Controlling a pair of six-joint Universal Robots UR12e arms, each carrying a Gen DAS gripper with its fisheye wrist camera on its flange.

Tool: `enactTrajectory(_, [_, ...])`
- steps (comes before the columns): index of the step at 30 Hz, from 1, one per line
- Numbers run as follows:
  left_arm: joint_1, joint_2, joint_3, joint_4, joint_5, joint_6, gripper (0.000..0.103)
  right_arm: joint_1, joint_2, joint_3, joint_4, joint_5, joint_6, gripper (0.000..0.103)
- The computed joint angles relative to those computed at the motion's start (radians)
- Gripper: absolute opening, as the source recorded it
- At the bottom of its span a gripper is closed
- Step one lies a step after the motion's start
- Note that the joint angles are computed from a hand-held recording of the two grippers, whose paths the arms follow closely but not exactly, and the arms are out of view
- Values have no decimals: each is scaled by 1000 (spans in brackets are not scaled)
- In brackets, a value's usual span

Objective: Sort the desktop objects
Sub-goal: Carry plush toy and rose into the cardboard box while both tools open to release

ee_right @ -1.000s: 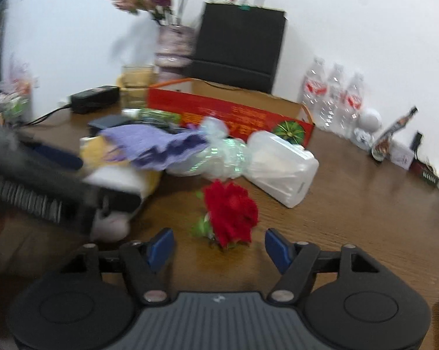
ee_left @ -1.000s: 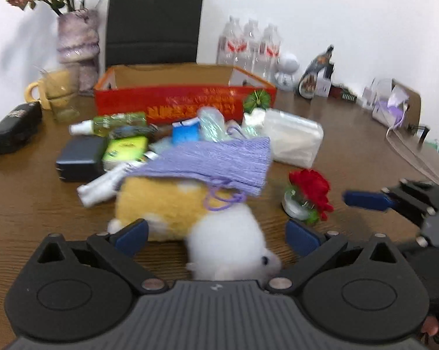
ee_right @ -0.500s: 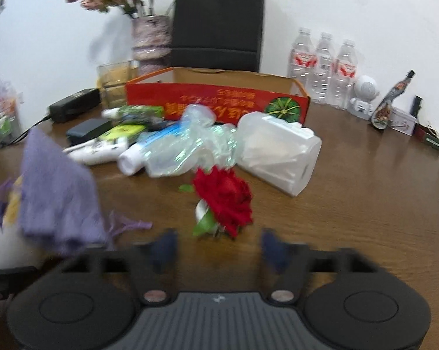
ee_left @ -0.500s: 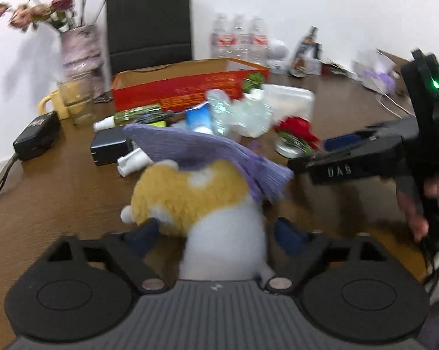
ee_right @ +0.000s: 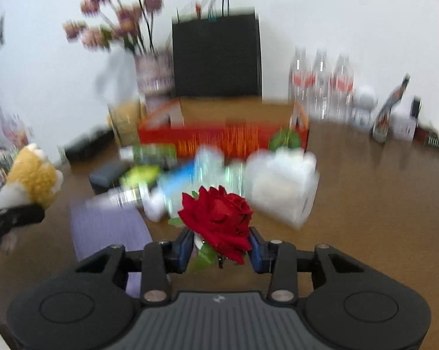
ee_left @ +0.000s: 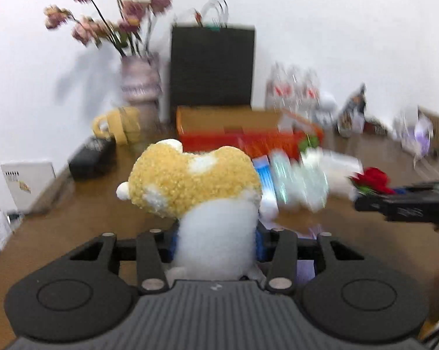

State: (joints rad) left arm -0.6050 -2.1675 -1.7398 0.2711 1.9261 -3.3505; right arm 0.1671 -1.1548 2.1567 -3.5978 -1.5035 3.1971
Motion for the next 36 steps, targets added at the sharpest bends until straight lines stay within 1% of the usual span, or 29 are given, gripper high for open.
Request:
enactTrajectory(1, [10, -2, 18, 17, -12, 12, 45, -4, -10, -3, -15, 5, -7, 38])
enactTrajectory(3, [30, -22, 87, 11, -53, 44, 46, -10, -12, -43, -18, 12, -42, 38])
enactTrajectory(4, [40, -38, 137, -22, -72, 54, 46, -12, -7, -74, -9, 10, -58, 38])
enactTrajectory(6, [59, -91, 268, -129, -106, 69, 46, -20, 17, -158, 44, -12, -74, 38])
enactTrajectory(7, [69, -126, 338, -182, -120, 81, 47, -25, 32, -205, 82, -19, -78, 38])
enactTrajectory(9, [86, -198, 482, -304, -142, 99, 47, -40, 73, -318, 209, -20, -64, 38])
enactTrajectory(11, [102, -272, 629, -476, -132, 84, 47, -49, 123, -431, 330, -42, -50, 38])
enactTrajectory(12, [109, -308, 698, -549, -127, 83, 47, -51, 151, -483, 375, -57, -59, 38])
enactTrajectory(13, [115, -343, 762, -606, -128, 92, 47, -51, 182, -539, 423, -76, -71, 38])
enactTrajectory(15, [125, -399, 869, -700, -133, 79, 47, -51, 238, -640, 525, -99, -79, 38])
enactTrajectory(18, [139, -472, 1018, -838, -156, 60, 48, -53, 319, -780, 668, -108, -58, 39])
enactTrajectory(19, [143, -490, 1056, -876, -159, 49, 52, -54, 344, -818, 707, -113, -36, 40])
enactTrajectory(20, [146, -509, 1094, -912, -158, 32, 58, -55, 364, -851, 739, -121, -9, 47])
enactTrajectory(21, [149, -524, 1120, -933, -159, 17, 62, -55, 382, -880, 766, -130, 16, 61])
enactTrajectory(22, [152, -530, 1128, -927, -165, 12, 69, -55, 396, -902, 784, -139, 34, 67])
enactTrajectory(23, [154, -526, 1118, -910, -174, 18, 72, -54, 403, -910, 783, -150, 39, 72])
enactTrajectory(25, [158, -510, 1086, -874, -192, 36, 73, -54, 405, -909, 772, -156, 29, 75])
enactTrajectory(26, [160, -499, 1067, -858, -200, 41, 73, -53, 400, -903, 770, -156, 21, 78])
enactTrajectory(28, [160, -481, 1044, -855, -195, 34, 74, -51, 383, -886, 788, -155, 13, 79])
enactTrajectory(29, [160, -470, 1031, -857, -190, 27, 76, -51, 370, -872, 798, -145, 3, 79])
enactTrajectory(31, [157, -447, 1000, -860, -174, 9, 77, -49, 338, -834, 797, -123, -13, 79])
enactTrajectory(34, [147, -399, 927, -844, -137, -7, 80, -40, 288, -766, 766, -116, -29, 79])
enactTrajectory(35, [142, -377, 889, -825, -125, -5, 82, -37, 269, -737, 746, -113, -32, 80])
enactTrajectory(36, [137, -350, 840, -787, -117, 0, 83, -35, 250, -706, 723, -109, -36, 80])
